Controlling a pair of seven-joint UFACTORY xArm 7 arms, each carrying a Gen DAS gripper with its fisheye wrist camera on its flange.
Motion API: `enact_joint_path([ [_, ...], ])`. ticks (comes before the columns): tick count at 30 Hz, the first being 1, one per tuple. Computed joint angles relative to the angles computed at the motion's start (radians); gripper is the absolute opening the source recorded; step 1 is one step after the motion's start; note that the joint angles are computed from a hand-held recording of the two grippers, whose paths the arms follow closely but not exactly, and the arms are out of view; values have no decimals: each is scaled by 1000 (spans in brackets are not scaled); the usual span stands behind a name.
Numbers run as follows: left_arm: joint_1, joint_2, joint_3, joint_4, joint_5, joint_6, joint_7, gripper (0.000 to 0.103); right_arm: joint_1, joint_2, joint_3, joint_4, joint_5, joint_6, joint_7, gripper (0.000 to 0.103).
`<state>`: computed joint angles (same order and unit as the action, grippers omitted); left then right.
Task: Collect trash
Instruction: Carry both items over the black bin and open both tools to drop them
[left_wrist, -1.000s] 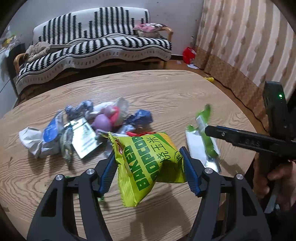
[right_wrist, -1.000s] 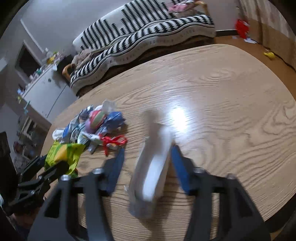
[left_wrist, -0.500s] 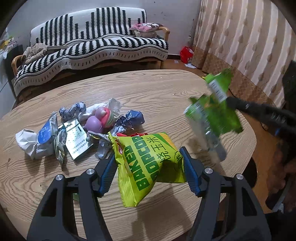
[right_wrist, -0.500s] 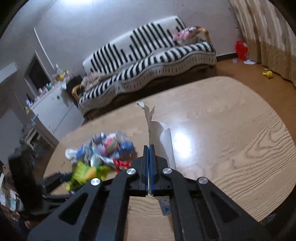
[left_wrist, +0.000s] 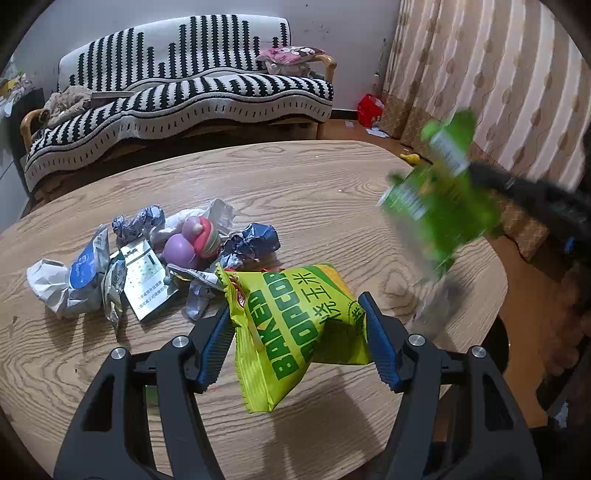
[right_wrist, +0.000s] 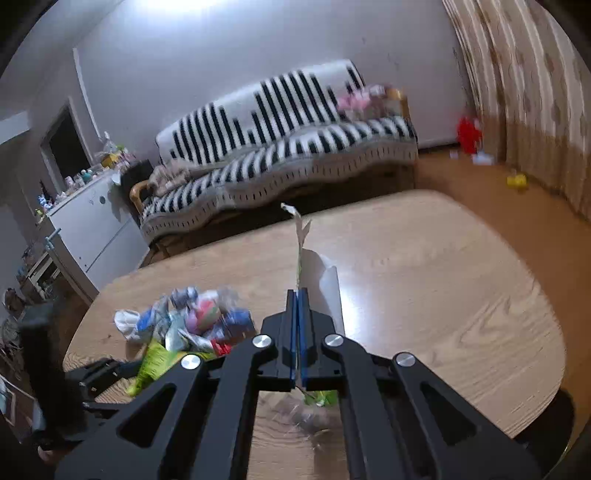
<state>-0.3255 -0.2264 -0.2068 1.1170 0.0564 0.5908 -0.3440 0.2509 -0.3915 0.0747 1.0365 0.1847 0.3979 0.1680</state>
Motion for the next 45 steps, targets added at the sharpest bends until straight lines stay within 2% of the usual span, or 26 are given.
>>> enact_joint_path([
  [2, 3, 0, -1, 1, 7, -4, -4, 64, -3, 2, 11, 10, -12, -17, 8, 2],
  [6, -2, 10, 0, 14, -4, -1, -5, 64, -1, 27, 4, 20, -6, 18, 12, 2],
  [12, -19, 39, -15, 48, 1, -2, -10, 64, -15, -32, -18, -38, 5, 31, 3, 2],
  [20, -104, 170, -66, 190, 41, 6, -41, 64, -138, -245, -79, -210, -57, 128, 10, 2],
  [27, -270, 384, -104, 421, 94, 26, -48, 64, -307, -454, -195, -374, -108, 268, -28, 2],
  [32, -414, 556, -93, 604, 130, 51, -14, 64, -434, -531, -266, -450, -145, 344, -76, 2],
  [36, -521, 709, -64, 785, 144, 99, 35, 64, -515, -539, -320, -486, -153, 371, -122, 2],
  [40, -585, 829, -34, 938, 117, 143, 76, 64, -577, -513, -368, -505, -147, 388, -171, 2],
  [45, -656, 1014, 14, 1225, 80, 270, 122, 64, -629, -471, -385, -512, -128, 397, -208, 2],
])
